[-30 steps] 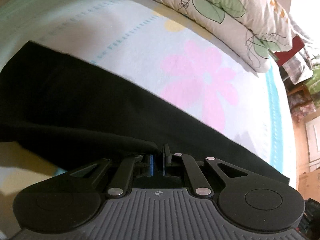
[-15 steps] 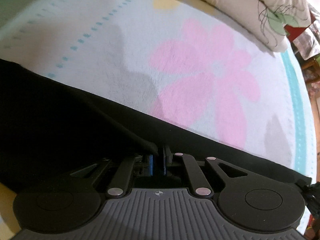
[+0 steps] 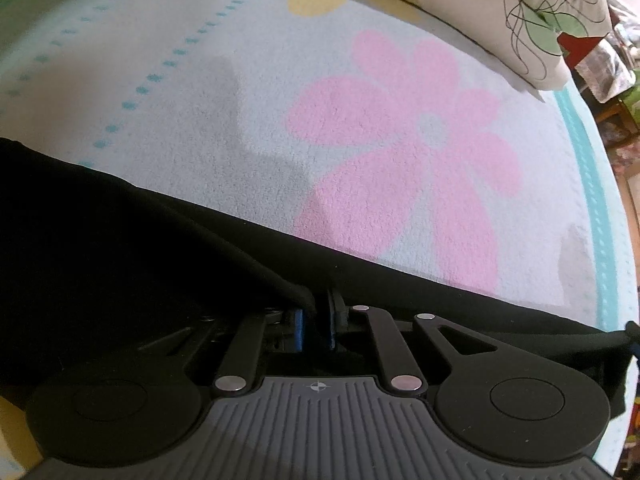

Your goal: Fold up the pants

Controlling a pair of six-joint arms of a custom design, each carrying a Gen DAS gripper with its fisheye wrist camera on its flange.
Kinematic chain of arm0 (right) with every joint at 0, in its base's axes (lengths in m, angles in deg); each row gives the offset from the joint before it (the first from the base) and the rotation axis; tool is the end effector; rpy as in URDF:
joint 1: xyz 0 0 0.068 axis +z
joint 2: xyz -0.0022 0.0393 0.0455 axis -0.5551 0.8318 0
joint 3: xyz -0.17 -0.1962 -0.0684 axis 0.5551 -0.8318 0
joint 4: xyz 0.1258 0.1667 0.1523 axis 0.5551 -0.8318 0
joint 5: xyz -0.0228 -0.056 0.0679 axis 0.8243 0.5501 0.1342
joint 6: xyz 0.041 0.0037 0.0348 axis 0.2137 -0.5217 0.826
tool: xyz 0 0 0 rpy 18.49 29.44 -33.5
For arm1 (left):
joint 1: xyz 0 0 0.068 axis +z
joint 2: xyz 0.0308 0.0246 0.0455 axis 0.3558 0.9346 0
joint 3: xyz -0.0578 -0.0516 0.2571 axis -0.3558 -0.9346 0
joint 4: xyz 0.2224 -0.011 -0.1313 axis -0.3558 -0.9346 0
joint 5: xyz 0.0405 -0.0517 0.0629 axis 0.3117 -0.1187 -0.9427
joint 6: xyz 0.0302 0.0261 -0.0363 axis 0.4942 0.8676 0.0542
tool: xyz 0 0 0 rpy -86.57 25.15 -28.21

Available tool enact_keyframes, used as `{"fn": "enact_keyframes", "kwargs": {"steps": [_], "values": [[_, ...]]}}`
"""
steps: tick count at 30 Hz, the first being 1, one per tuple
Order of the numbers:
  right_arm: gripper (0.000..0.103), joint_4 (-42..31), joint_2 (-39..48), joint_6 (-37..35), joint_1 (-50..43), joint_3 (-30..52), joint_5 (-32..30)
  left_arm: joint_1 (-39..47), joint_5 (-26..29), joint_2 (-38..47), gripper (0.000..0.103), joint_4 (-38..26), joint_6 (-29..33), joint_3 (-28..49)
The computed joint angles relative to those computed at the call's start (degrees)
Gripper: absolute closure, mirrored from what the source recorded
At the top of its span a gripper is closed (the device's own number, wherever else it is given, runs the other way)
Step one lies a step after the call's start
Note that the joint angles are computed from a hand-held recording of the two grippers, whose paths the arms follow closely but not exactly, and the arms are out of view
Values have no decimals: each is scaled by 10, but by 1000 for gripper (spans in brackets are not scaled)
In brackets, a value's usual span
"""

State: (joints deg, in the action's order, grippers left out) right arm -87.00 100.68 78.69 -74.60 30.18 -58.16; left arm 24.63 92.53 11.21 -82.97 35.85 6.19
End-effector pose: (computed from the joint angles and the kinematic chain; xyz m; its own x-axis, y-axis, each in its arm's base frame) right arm 0.2078 -0.1603 0.1452 -0.6192 0.6251 -0.4751 0.4838 0.7804 0.3962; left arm 0.2743 0.0110 0.1220 -0.9169 -0.2262 -0.3288 -0.1462 0.9570 -0.2507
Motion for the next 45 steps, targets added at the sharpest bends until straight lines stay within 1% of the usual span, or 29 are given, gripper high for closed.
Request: {"fn": "enact_keyframes", "kwargs": {"steps": [3, 4, 6, 7, 8, 11, 14, 16, 17, 20, 22, 25, 28, 30, 33, 34, 37, 39, 41, 43, 45], "values": [[87, -34, 23, -12, -37, 42, -6, 3, 4, 1, 92, 1, 6, 0], [77, -20, 10, -14, -51, 37, 7, 5, 6, 2, 92, 1, 8, 0], [60, 16, -18, -29, -69, 24, 52, 8, 11, 3, 92, 1, 10, 0], [60, 25, -27, -39, -83, 24, 65, 8, 11, 3, 92, 2, 11, 0], [60, 20, -29, -46, -101, 31, 57, 9, 12, 3, 91, 2, 12, 0], [60, -23, -26, -54, -167, 53, -13, 3, 5, 0, 91, 0, 17, 0], [60, -36, -42, -72, -203, 32, -52, -6, -8, -10, 90, -6, 28, -3], [60, -27, -57, -83, -218, -1, -61, -6, -7, -19, 90, -7, 39, -7], [60, -21, -64, -76, -218, -14, -59, -3, -3, -19, 90, -9, 45, -6], [59, 37, -90, -36, -237, -67, -73, 11, 15, 0, 90, -20, 47, 10], [59, 97, -87, 8, -228, -80, -57, 18, 25, 7, 89, -25, 42, 16], [59, 128, -54, 41, -214, -44, -53, 18, 28, 11, 88, -33, 47, 24], [59, 104, -38, 41, -208, -7, -42, 17, 30, 11, 87, -46, 52, 36], [58, 94, -38, 26, -211, -12, -44, 17, 31, 8, 86, -55, 52, 42], [58, 60, -20, -19, -214, -22, -62, 14, 25, -9, 86, -65, 61, 43], [58, 59, -16, -28, -212, -31, -64, 13, 22, -19, 86, -70, 68, 40], [58, 81, 0, -26, -191, -58, -54, 11, 15, -51, 86, -89, 89, 35], [58, 88, 18, -18, -181, -61, -56, 15, 19, -68, 86, -104, 101, 34], [58, 96, 31, -3, -159, -62, -40, 22, 28, -72, 85, -125, 110, 44], [58, 113, 37, 9, -146, -74, -25, 38, 52, -65, 82, -134, 102, 54], [58, 140, 29, 17, -135, -93, -15, 50, 75, -42, 79, -127, 80, 65]]}}
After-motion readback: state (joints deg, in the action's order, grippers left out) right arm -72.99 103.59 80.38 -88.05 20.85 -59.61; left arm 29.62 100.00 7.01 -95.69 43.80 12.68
